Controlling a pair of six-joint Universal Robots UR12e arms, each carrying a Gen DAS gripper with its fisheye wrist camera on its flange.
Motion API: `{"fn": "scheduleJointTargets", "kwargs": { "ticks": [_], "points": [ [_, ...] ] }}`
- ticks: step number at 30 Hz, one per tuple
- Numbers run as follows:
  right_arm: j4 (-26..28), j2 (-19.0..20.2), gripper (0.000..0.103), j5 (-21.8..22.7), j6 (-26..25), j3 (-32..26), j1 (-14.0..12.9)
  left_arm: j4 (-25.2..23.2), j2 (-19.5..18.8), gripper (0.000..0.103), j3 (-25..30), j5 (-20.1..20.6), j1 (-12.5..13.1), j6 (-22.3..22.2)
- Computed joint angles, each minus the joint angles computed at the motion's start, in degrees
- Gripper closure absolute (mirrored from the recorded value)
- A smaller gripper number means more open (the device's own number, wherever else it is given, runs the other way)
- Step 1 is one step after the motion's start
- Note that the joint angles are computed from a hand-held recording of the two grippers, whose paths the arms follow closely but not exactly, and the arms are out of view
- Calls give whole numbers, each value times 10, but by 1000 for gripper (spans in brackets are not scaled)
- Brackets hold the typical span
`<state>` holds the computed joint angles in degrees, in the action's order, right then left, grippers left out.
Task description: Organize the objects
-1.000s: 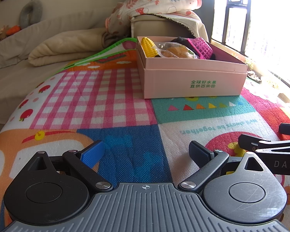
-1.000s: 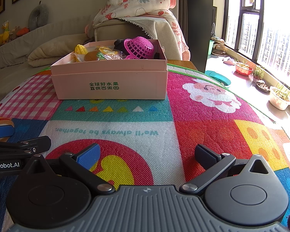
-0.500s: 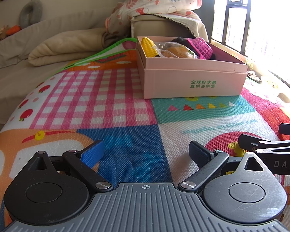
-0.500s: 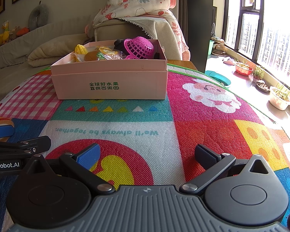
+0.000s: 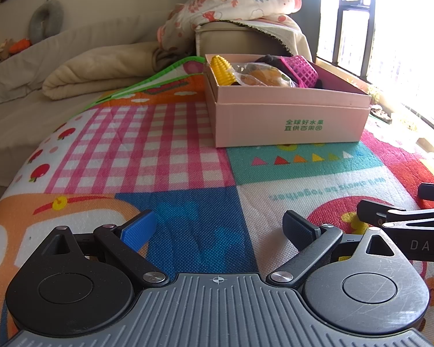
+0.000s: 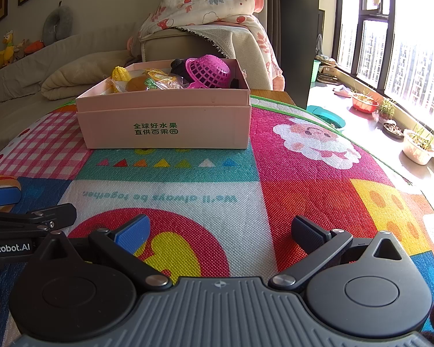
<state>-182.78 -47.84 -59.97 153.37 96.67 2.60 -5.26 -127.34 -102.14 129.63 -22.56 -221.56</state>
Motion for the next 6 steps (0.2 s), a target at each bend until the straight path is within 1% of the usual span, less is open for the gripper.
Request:
{"fn": "scheduleJointTargets", "kwargs": {
  "ticks": [6],
  "points": [
    [0,0,0,0,0,0,0,2,0,4,-1,0,0,0]
  ]
}}
